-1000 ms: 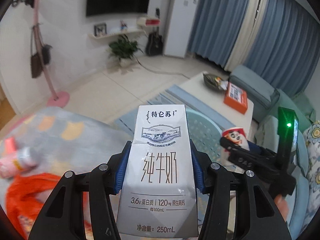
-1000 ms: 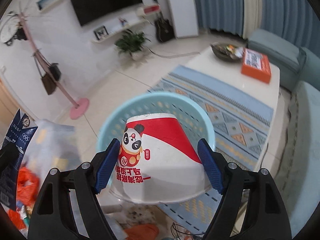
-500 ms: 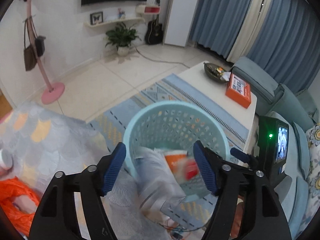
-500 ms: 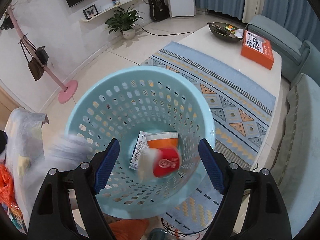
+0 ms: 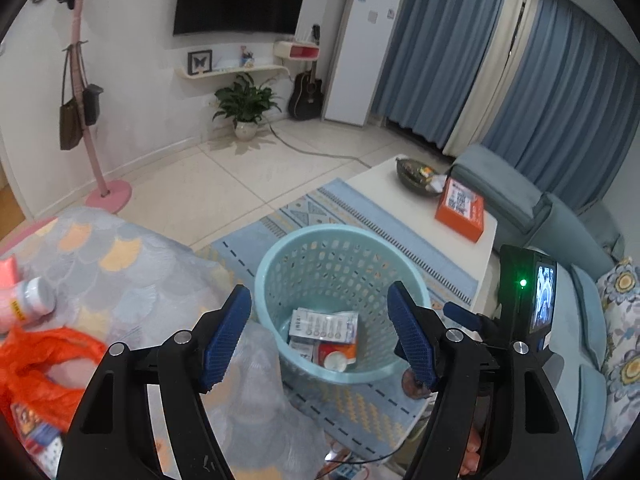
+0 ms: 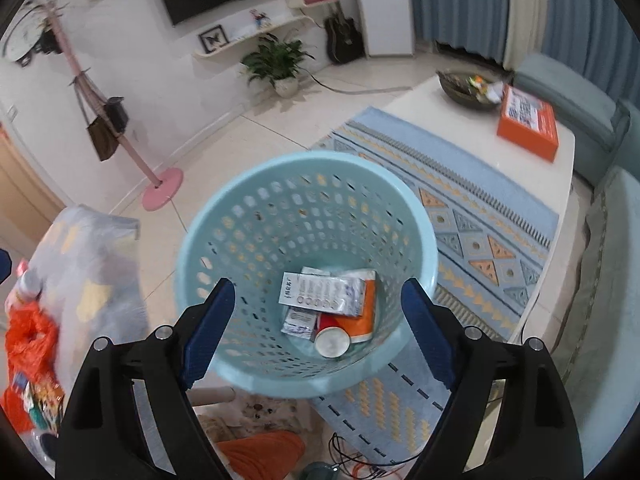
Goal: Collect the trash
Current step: 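Return to the table and grasp the clear plastic bottle with the left tool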
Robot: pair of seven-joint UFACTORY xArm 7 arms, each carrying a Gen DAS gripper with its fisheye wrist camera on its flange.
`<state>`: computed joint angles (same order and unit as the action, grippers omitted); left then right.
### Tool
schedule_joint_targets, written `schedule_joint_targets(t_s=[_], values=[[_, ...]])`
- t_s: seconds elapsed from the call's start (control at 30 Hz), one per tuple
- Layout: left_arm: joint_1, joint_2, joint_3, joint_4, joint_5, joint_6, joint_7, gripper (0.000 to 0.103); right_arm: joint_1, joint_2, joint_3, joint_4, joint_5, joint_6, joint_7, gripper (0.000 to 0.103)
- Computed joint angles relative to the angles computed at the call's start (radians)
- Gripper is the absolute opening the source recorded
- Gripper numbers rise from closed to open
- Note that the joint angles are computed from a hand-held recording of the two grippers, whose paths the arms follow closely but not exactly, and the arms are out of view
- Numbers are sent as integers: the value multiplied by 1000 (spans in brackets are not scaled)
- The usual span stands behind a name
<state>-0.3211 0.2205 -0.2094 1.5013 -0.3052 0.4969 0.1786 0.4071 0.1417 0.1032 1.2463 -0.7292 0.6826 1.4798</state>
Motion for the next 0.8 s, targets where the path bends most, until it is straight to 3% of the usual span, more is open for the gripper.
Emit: schedule_joint_targets(t_s=[0.2, 0.4, 0.63, 0.8], values=[[46, -170, 8, -167, -184, -44, 139, 69, 61, -5, 33, 85, -89, 56, 0, 80], [44, -368, 111, -351, -366, -46, 329, 70, 139, 38, 57, 193, -153, 92, -25, 74], [86, -523, 239, -517, -325, -17, 395, 81, 251, 128, 51, 338, -176, 141, -109, 71], [131, -522, 315, -533, -292, 113, 430, 84, 328, 214, 36, 451, -143, 154, -176, 72]])
